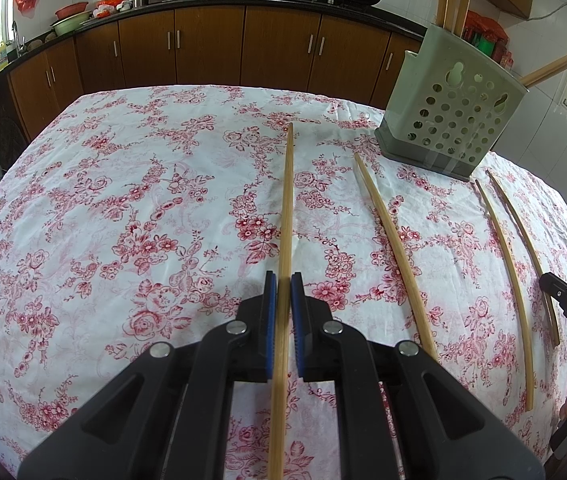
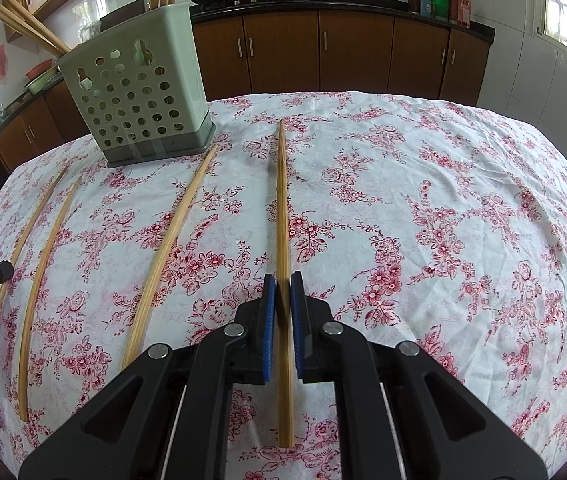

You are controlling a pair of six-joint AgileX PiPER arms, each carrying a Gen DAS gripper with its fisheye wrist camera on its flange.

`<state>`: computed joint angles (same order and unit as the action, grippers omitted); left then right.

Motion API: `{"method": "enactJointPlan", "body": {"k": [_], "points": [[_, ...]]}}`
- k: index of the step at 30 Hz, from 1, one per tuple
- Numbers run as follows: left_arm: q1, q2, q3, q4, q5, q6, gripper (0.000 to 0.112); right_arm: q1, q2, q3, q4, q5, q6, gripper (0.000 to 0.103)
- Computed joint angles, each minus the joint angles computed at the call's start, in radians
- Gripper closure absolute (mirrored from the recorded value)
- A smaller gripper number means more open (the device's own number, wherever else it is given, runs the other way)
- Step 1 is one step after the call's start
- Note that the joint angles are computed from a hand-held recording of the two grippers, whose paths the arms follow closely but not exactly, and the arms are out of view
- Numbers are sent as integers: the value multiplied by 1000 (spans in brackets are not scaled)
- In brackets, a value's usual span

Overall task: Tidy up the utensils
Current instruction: 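Lift the left tool's chopstick over the green holder while the right tool carries its own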

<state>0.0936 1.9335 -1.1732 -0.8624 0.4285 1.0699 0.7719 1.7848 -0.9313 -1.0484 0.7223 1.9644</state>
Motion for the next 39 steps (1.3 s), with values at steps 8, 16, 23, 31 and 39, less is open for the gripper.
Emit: {"method": "enactJointPlan", "body": {"k": [8, 16, 23, 31, 39], "points": [[-5, -53, 78, 14, -50, 45, 102, 13, -39, 62, -46, -37, 85, 95], [18, -154, 95, -73, -10, 152, 104, 92, -131, 50, -113, 115, 122, 95], [49, -257, 5, -178, 121, 144, 104, 167, -209, -31, -187, 289, 85, 95], [60, -271, -106, -169, 205, 65, 104, 176, -259, -76, -255, 335, 44, 95], [54, -315, -201, -237, 318, 45, 104, 173, -281, -214, -390, 321, -36, 95]]}}
